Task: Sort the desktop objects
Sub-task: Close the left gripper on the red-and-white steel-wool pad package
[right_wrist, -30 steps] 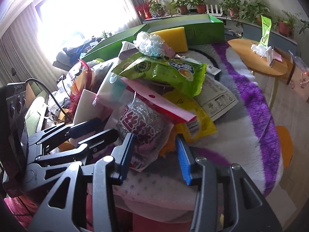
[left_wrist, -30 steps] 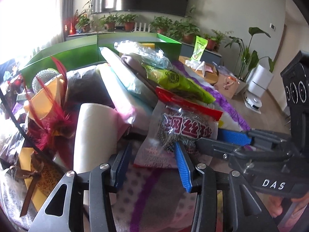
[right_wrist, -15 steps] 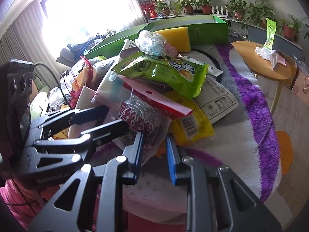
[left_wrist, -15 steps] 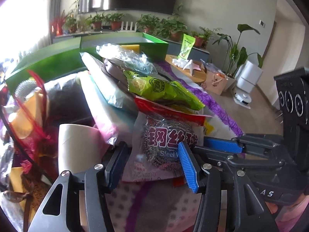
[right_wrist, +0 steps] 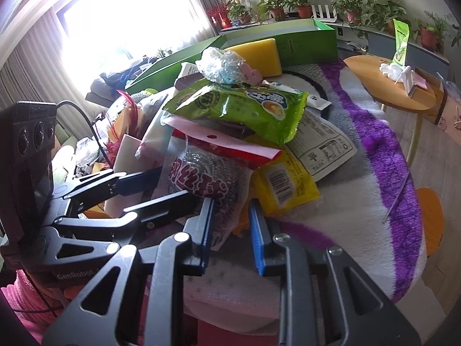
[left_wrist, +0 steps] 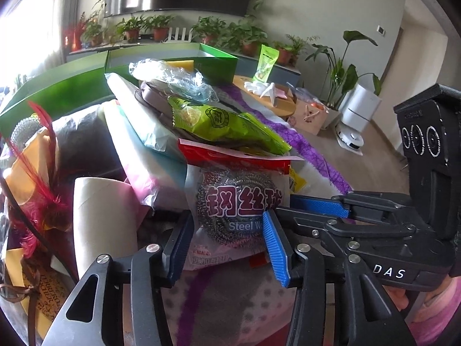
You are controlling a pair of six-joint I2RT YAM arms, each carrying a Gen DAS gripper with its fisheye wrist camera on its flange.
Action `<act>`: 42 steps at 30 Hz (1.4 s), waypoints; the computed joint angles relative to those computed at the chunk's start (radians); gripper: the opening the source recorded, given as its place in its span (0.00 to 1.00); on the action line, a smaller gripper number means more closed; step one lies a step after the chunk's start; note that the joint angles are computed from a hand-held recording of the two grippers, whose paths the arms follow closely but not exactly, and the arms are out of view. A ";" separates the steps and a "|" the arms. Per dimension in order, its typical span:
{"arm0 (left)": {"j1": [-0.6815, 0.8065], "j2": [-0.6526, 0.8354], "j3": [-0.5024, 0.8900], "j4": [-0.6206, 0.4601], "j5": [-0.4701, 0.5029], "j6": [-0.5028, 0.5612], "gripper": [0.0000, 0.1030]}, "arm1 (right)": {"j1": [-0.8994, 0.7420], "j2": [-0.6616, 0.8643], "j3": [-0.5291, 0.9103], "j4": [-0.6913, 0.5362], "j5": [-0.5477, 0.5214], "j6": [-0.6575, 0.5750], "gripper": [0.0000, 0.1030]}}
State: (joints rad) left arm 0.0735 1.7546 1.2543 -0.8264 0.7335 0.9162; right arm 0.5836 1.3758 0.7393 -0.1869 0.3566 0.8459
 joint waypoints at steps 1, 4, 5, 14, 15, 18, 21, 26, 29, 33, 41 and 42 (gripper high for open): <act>-0.001 -0.005 -0.006 0.004 -0.003 0.002 0.44 | -0.001 0.002 0.002 0.002 -0.006 -0.003 0.24; -0.002 -0.016 -0.018 0.024 -0.007 -0.004 0.44 | -0.007 0.007 0.003 0.006 -0.015 -0.010 0.24; -0.002 -0.014 -0.017 0.024 -0.007 -0.005 0.44 | -0.009 0.007 0.003 0.008 -0.018 -0.007 0.25; -0.002 -0.015 -0.013 0.029 -0.003 -0.005 0.44 | -0.011 0.004 0.000 0.010 -0.027 0.010 0.25; -0.003 -0.013 -0.011 0.030 -0.004 -0.010 0.44 | -0.012 0.005 0.000 0.011 -0.028 0.010 0.25; -0.002 -0.017 -0.013 0.031 -0.005 -0.014 0.44 | -0.016 0.007 0.001 0.014 -0.033 0.014 0.25; -0.001 -0.021 -0.019 0.037 -0.002 -0.009 0.44 | -0.018 0.003 -0.003 0.019 -0.037 0.022 0.26; 0.003 -0.018 -0.018 0.040 0.010 0.001 0.41 | -0.028 0.004 -0.010 0.044 -0.051 0.024 0.28; 0.005 -0.017 -0.018 0.038 0.013 0.012 0.40 | -0.029 0.005 -0.010 0.046 -0.050 0.025 0.28; 0.010 -0.025 -0.024 0.041 0.018 0.026 0.39 | -0.031 0.008 -0.014 0.059 -0.055 0.027 0.28; 0.032 -0.002 0.017 -0.021 0.030 0.059 0.39 | -0.030 0.006 -0.017 0.071 -0.067 0.020 0.38; 0.029 0.008 0.027 -0.025 0.028 0.053 0.39 | -0.029 0.007 -0.016 0.070 -0.062 0.022 0.38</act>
